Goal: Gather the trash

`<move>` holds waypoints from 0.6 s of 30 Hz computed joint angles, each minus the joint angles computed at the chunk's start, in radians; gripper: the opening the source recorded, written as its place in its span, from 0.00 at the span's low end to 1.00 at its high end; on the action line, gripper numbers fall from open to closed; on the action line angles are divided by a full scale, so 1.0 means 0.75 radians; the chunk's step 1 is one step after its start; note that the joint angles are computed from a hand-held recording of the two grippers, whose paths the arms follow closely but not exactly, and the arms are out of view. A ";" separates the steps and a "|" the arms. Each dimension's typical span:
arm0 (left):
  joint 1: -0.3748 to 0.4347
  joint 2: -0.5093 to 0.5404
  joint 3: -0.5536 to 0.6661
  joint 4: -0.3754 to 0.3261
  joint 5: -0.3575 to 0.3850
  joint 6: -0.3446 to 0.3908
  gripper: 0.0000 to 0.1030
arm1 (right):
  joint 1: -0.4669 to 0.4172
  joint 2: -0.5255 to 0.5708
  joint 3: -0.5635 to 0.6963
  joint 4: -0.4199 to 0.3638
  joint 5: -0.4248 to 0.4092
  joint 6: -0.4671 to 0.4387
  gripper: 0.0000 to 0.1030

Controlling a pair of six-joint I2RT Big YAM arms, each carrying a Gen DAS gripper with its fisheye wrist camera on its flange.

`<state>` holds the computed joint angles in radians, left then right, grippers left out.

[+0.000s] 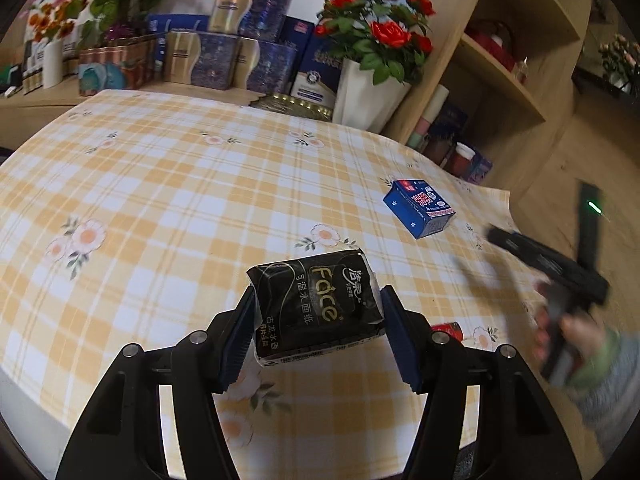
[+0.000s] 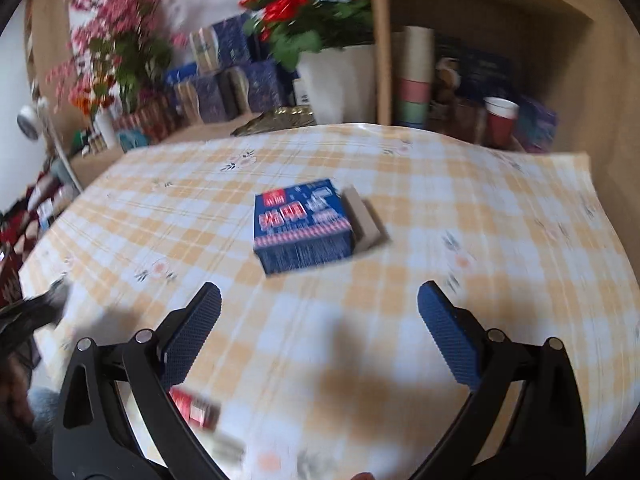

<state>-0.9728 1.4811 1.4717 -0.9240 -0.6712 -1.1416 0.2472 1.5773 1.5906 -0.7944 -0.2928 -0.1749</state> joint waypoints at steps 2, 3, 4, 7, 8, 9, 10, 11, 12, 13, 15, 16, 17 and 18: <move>-0.019 -0.026 -0.037 0.013 -0.020 -0.033 0.58 | 0.043 0.091 0.098 -0.028 0.055 -0.013 0.94; -0.029 -0.039 -0.056 0.016 -0.027 -0.055 0.58 | 0.059 0.123 0.133 -0.041 0.077 -0.022 0.94; -0.034 -0.048 -0.068 0.018 -0.031 -0.069 0.58 | 0.078 0.160 0.174 -0.058 0.110 -0.039 0.94; -0.048 -0.080 -0.116 0.039 -0.047 -0.101 0.58 | 0.128 0.280 0.303 -0.097 0.235 -0.064 0.94; -0.052 -0.088 -0.129 0.044 -0.054 -0.106 0.58 | 0.134 0.311 0.341 -0.122 0.245 -0.059 0.94; -0.056 -0.094 -0.139 0.048 -0.057 -0.113 0.58 | 0.141 0.349 0.391 -0.161 0.255 -0.049 0.94; -0.058 -0.107 -0.157 0.065 -0.058 -0.123 0.58 | 0.146 0.369 0.415 -0.177 0.264 -0.043 0.94; -0.060 -0.117 -0.174 0.084 -0.058 -0.127 0.58 | 0.152 0.395 0.448 -0.199 0.277 -0.036 0.94; -0.061 -0.121 -0.180 0.093 -0.060 -0.129 0.58 | 0.156 0.418 0.478 -0.220 0.283 -0.030 0.94; -0.066 -0.127 -0.193 0.111 -0.071 -0.127 0.58 | 0.160 0.432 0.499 -0.237 0.288 -0.026 0.94; -0.071 -0.133 -0.209 0.136 -0.081 -0.115 0.58 | 0.167 0.459 0.537 -0.277 0.309 -0.020 0.92; -0.074 -0.132 -0.214 0.140 -0.083 -0.115 0.58 | 0.172 0.469 0.548 -0.289 0.334 -0.017 0.89; -0.077 -0.131 -0.220 0.143 -0.084 -0.119 0.58 | 0.179 0.468 0.544 -0.288 0.367 -0.017 0.85; -0.080 -0.131 -0.225 0.149 -0.088 -0.123 0.58 | 0.182 0.455 0.524 -0.266 0.374 -0.017 0.83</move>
